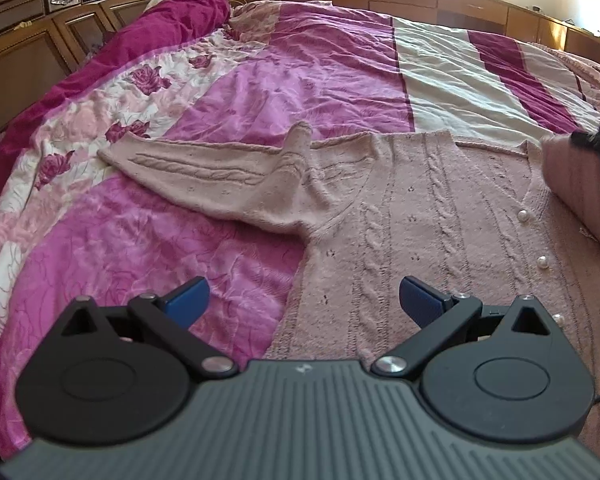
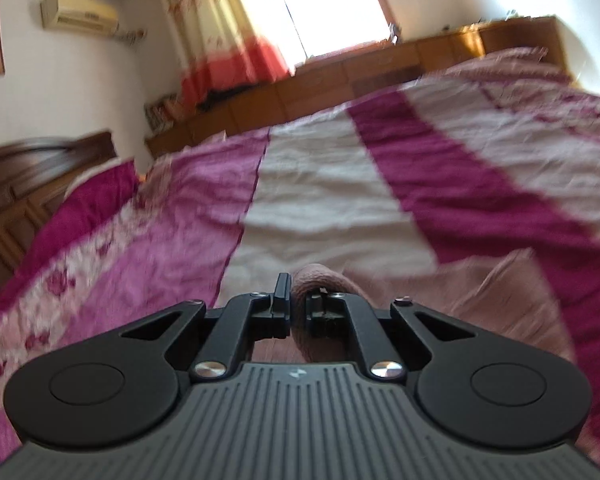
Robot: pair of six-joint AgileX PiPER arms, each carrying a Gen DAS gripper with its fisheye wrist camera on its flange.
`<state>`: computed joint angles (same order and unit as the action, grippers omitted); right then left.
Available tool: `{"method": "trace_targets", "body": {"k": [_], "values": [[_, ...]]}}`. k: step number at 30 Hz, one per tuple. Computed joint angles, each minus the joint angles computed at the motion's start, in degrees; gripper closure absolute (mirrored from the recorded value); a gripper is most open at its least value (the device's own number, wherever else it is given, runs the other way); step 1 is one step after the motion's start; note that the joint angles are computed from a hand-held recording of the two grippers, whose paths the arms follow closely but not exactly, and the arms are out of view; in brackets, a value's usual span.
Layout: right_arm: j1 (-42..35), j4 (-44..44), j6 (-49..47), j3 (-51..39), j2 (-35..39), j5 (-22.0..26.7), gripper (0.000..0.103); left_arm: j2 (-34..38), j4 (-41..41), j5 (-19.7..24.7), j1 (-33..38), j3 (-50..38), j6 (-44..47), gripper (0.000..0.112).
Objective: Fold small clothes
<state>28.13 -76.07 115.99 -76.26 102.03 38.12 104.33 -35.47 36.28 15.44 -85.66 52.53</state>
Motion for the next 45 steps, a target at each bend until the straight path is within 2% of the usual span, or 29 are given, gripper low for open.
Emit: {"method": "trace_targets", "body": {"k": [7,11,12,14,16,17,19,22,26,28,37,43,45], "values": [[-0.3,3.1,-1.2,-3.6,7.3,-4.5,0.096,0.8,-1.1,-0.6,0.1,0.3,2.2,0.009],[-1.7,9.2,-5.6,-4.7,9.1,-8.5,0.095,0.7,-1.7,-1.4,-0.3,1.2,3.8,0.009],[-2.3,11.9,-8.1,-5.4,9.5,-9.5,0.092,0.6,-1.7,-1.7,-0.4,1.4,4.1,0.009],[-3.1,15.5,-10.8,-5.3,10.2,-11.9,0.08,0.5,-1.7,-1.8,-0.7,1.7,4.3,0.009],[-3.2,10.2,-4.6,-2.8,9.5,-14.6,0.062,0.4,-1.9,-1.6,-0.8,1.9,4.6,0.009],[-3.4,8.7,-2.5,-1.9,9.0,-15.9,0.056,0.3,-2.0,-1.6,-0.9,2.0,4.8,0.009],[-3.4,7.9,-0.8,-0.8,7.9,-17.4,0.038,0.0,-2.1,-1.8,-1.2,2.5,5.2,0.009],[-3.0,12.7,-5.4,0.2,6.0,-17.6,0.03,-0.6,-3.3,-1.8,-1.3,3.2,6.6,0.009],[-2.0,20.9,-13.3,3.6,1.2,-16.6,0.028,-1.3,-3.8,-1.8,-1.9,3.8,7.5,0.009],[-1.3,22.1,-15.3,6.4,-1.8,-16.5,0.026,-1.7,-3.9,-2.0,-2.4,4.2,8.0,0.009],[1.0,16.6,-12.9,20.2,-18.1,-16.3,0.022,-3.3,-5.7,-1.2,-5.3,5.2,9.3,0.009],[3.7,8.0,-11.8,24.9,-24.5,-6.3,0.02,-4.4,-6.8,-2.9,-9.2,6.7,9.9,0.009],[2.5,7.1,-12.4,26.4,-25.8,-5.7,0.02,-4.7,-7.6,-3.9,-10.8,7.2,10.8,0.009]]}}
